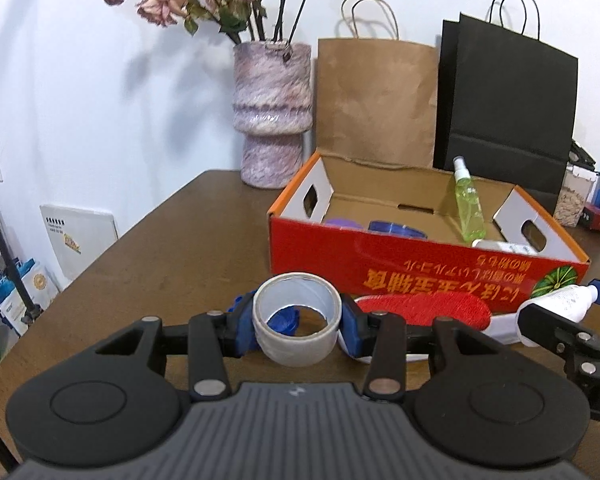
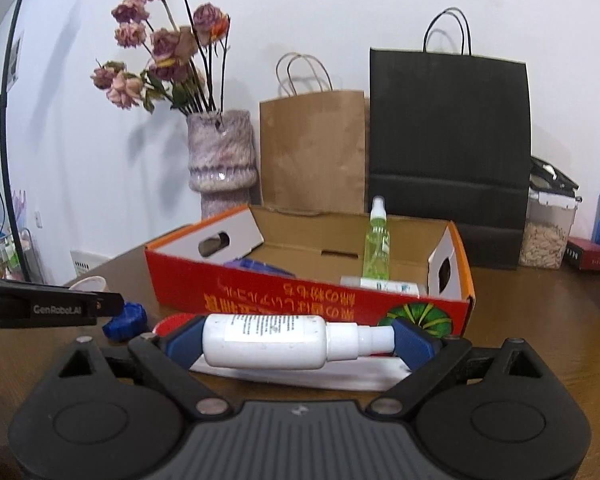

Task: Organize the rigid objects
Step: 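Carry the tape roll and white spray bottle over the box with both tools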

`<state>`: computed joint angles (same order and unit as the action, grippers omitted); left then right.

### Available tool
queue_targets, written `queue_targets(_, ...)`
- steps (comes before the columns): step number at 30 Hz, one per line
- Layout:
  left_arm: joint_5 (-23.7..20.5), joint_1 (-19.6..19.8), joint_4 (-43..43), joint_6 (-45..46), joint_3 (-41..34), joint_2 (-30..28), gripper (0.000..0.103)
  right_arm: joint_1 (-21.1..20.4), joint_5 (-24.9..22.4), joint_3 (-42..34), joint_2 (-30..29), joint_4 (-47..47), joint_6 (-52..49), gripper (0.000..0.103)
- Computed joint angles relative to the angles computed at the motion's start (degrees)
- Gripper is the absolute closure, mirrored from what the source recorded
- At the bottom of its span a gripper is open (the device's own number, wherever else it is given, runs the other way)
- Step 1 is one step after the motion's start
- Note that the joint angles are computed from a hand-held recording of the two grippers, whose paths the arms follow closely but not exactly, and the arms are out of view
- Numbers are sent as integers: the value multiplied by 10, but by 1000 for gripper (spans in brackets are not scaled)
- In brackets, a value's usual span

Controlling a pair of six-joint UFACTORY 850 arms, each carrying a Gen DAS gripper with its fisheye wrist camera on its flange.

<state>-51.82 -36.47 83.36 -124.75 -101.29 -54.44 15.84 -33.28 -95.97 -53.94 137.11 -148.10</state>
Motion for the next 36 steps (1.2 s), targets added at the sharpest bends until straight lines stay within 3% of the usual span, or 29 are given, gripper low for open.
queue_targets(8,-7,2,11,7,-33,-13,59,0,-23,-7,-4,42,-33,6)
queue_targets(21,-15,13,27,30,-131,-60,59,3,-24,-66,-39,91,-59,6)
queue_targets(36,-3,33,0,123,-310,-158,59,6,31,-204,-115,95,-35,6)
